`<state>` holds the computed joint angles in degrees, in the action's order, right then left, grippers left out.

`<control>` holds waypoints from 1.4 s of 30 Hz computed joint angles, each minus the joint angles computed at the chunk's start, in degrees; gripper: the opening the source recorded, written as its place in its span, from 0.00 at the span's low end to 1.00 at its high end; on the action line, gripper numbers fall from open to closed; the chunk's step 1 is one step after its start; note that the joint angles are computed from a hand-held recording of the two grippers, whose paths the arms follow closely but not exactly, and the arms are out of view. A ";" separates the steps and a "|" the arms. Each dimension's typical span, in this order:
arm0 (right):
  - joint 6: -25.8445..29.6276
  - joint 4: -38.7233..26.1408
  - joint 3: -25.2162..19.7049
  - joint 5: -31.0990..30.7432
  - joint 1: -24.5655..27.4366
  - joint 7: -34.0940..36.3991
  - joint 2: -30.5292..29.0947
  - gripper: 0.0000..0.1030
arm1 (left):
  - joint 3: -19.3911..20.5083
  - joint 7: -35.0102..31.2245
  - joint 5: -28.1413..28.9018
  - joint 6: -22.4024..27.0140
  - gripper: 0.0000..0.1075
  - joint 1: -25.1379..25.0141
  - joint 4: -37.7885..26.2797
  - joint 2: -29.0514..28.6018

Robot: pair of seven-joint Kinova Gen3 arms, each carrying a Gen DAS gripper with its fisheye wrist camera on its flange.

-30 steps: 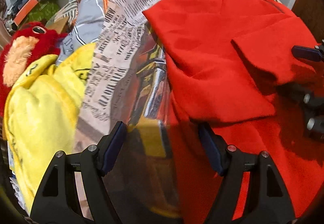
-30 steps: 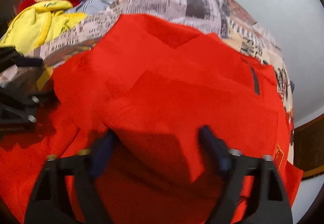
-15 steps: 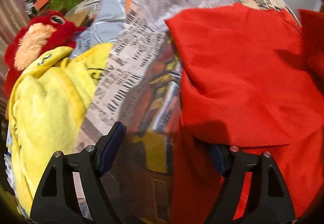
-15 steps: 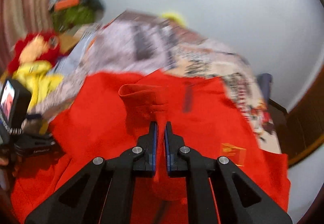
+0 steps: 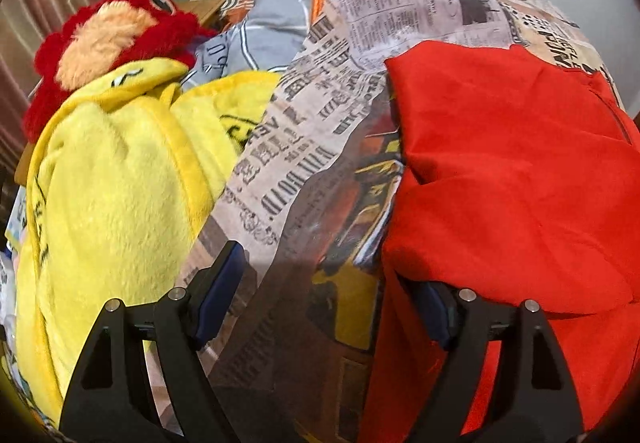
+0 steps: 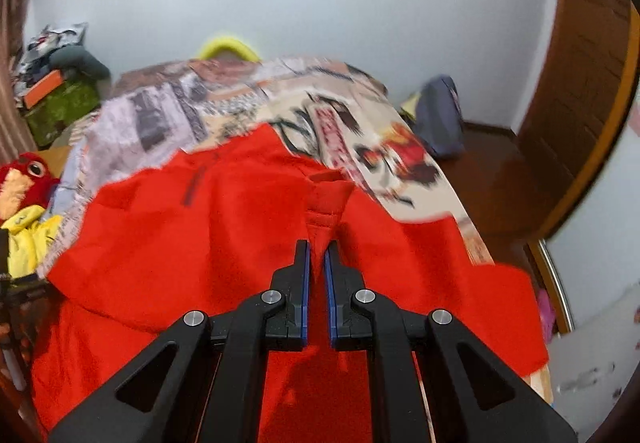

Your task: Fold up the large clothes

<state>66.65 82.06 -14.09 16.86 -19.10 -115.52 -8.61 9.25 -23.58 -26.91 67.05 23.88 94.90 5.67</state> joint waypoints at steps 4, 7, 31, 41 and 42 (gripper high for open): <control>0.98 2.28 3.89 -6.32 1.28 4.21 -0.63 0.06 | -0.04 -0.28 1.29 0.15 0.76 -0.30 -0.02 0.16; 2.26 3.78 5.56 -10.32 2.42 7.03 -0.22 0.06 | 0.24 -1.96 1.54 1.73 0.76 0.03 -0.99 0.67; 13.35 -1.88 17.39 -30.93 11.51 26.64 -8.05 0.61 | 5.95 -4.73 -9.64 25.52 0.75 16.73 -29.67 3.79; 14.74 -2.53 25.88 -33.07 16.76 31.46 -8.24 0.63 | 2.56 -10.03 -13.40 24.72 0.76 27.31 -45.49 12.77; 14.93 -2.10 27.03 -33.46 17.55 31.89 -7.55 0.63 | 2.08 -10.46 -13.00 24.12 0.76 27.75 -46.41 13.58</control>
